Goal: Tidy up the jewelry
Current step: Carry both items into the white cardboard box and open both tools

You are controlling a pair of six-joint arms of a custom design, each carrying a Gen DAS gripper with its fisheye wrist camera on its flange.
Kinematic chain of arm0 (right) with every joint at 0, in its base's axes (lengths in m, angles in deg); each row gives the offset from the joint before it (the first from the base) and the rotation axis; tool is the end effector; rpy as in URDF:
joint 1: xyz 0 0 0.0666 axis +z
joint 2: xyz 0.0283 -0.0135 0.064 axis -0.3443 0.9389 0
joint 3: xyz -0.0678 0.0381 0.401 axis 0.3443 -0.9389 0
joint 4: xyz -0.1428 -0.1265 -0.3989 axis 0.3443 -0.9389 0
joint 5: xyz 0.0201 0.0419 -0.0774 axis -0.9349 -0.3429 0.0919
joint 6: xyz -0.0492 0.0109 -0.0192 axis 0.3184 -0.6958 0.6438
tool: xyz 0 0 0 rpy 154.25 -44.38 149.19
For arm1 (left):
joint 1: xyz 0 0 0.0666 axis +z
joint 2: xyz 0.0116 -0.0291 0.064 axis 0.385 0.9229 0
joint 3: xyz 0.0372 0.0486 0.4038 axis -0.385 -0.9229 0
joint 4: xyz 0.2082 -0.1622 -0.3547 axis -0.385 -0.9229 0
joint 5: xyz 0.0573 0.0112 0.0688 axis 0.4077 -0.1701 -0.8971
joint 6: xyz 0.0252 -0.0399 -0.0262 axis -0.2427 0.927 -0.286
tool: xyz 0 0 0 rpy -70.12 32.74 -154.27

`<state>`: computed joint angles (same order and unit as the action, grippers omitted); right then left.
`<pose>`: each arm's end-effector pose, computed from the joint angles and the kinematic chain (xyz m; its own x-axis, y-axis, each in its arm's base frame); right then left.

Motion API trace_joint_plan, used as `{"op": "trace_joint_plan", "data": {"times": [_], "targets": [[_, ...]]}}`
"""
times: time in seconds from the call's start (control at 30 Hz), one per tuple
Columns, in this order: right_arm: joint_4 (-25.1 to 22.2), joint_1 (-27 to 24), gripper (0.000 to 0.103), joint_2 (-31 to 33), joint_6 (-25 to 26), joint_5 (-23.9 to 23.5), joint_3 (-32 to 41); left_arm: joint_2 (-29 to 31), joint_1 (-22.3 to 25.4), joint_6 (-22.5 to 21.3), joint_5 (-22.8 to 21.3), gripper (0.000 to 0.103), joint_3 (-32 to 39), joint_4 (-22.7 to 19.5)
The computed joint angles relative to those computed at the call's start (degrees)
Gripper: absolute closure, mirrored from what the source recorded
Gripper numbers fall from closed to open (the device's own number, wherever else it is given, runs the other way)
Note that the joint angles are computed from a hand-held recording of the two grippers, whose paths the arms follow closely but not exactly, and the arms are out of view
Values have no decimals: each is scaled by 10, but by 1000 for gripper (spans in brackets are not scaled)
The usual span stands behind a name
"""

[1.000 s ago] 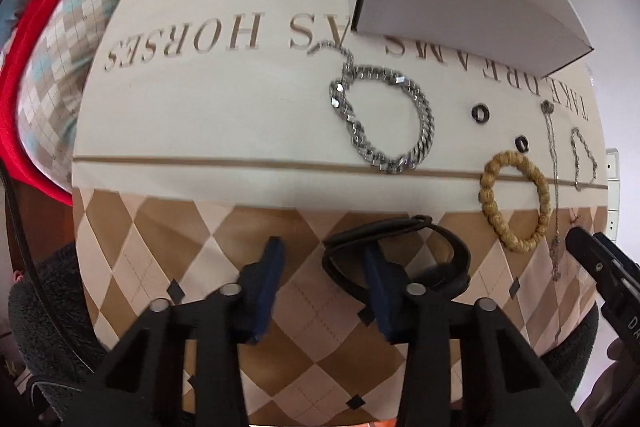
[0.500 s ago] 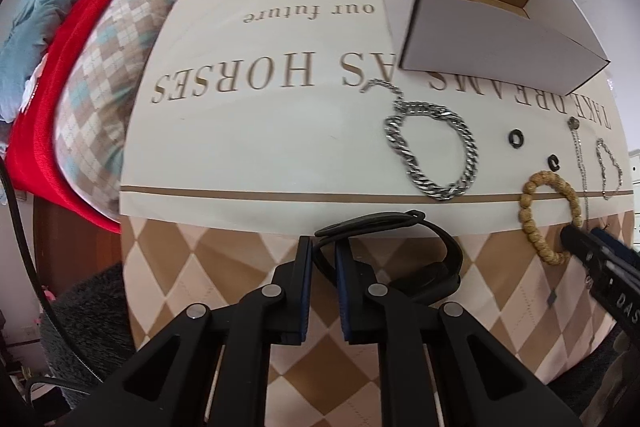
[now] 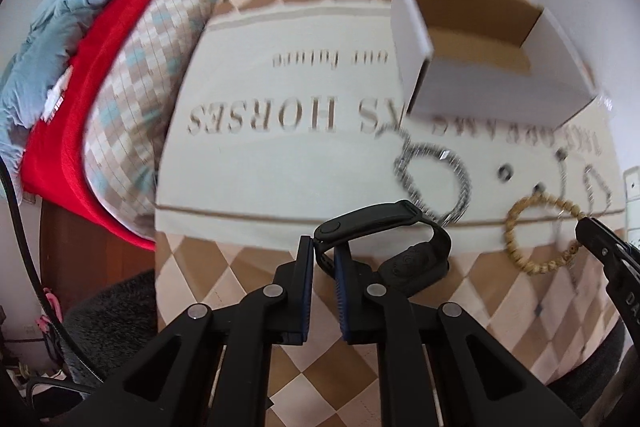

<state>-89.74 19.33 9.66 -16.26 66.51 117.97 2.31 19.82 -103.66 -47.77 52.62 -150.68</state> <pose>0.3917 0.3086 0.3858 -0.7285 0.6004 -0.3299 0.5868 0.7954 0.1518 0.5183 -0.0271 0.3974 -0.8259 0.5020 -0.2567 0.4946 0.8636 0.0978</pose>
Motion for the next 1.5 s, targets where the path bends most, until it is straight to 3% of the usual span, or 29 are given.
{"op": "trace_joint_plan", "data": {"times": [0.27, 0.67, 0.87, 1.23, 1.43, 1.5], "targets": [[-14, -16, 94, -21, 51, 41, 57, -4, -31, 23, 41, 96, 58, 3], [-33, -74, 94, -3, 146, 85, 152, 31, -73, 56, 58, 96, 141, 6], [-15, -114, 94, 17, 184, 53, 168, 75, -82, 79, 65, 96, 193, -16], [28, -173, 94, 63, 217, -59, 155, 165, -101, 74, 72, 95, 258, -84], [42, -184, 94, 70, 227, -84, 147, 204, -107, 74, 87, 87, 301, -129], [57, -192, 93, 66, 228, -113, 139, 214, -105, 77, 102, 87, 317, -144]]}}
